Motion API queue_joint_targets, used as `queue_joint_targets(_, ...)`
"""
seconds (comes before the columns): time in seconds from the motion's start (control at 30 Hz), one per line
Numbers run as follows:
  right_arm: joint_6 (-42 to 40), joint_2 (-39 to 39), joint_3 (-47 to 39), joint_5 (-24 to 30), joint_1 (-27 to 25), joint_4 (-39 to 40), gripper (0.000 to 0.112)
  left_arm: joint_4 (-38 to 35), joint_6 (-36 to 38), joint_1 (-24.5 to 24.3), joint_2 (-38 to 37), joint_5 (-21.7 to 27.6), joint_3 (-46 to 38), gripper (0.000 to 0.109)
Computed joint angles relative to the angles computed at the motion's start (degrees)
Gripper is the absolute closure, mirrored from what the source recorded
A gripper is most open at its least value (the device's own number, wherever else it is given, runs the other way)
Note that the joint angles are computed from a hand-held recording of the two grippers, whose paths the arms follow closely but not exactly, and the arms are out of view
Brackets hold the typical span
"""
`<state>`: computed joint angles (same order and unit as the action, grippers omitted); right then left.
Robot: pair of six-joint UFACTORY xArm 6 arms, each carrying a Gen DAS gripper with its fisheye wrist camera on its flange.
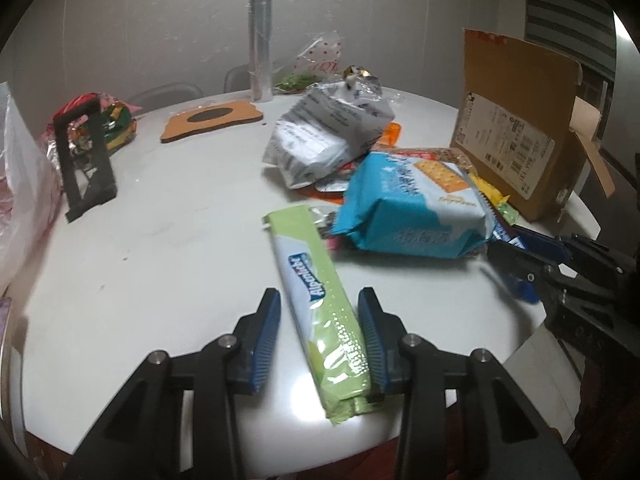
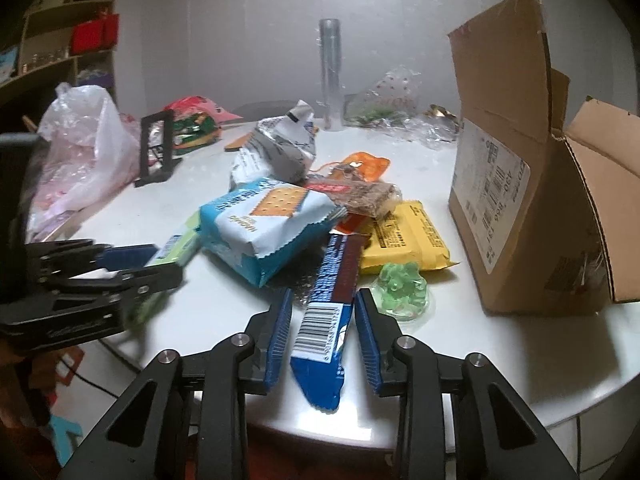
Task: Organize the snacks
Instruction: 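Grasp the blue chocolate bar with the right tool while the left tool grasps the green candy stick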
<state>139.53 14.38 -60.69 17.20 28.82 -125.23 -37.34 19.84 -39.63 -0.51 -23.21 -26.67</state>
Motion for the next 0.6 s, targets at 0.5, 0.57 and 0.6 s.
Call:
queue_joint_targets(0.5,0.1,0.8,-0.1,1.5,0.3,1.8,0.097,-12.9,6.9,-3.8,4.0,-3.8,-4.0,0.067)
queue_joint_targets(0.57,-0.2,0.6,0.2,1.7,0.4,1.8,0.097,-14.3,8.4,-4.5,5.2,-5.4,-4.7,0.079)
queue_joint_targets(0.6,-0.1,0.5,0.4,1.8,0.4,1.7,0.097,-14.2,8.1,-4.5,5.2,-5.6,-4.8,0.083)
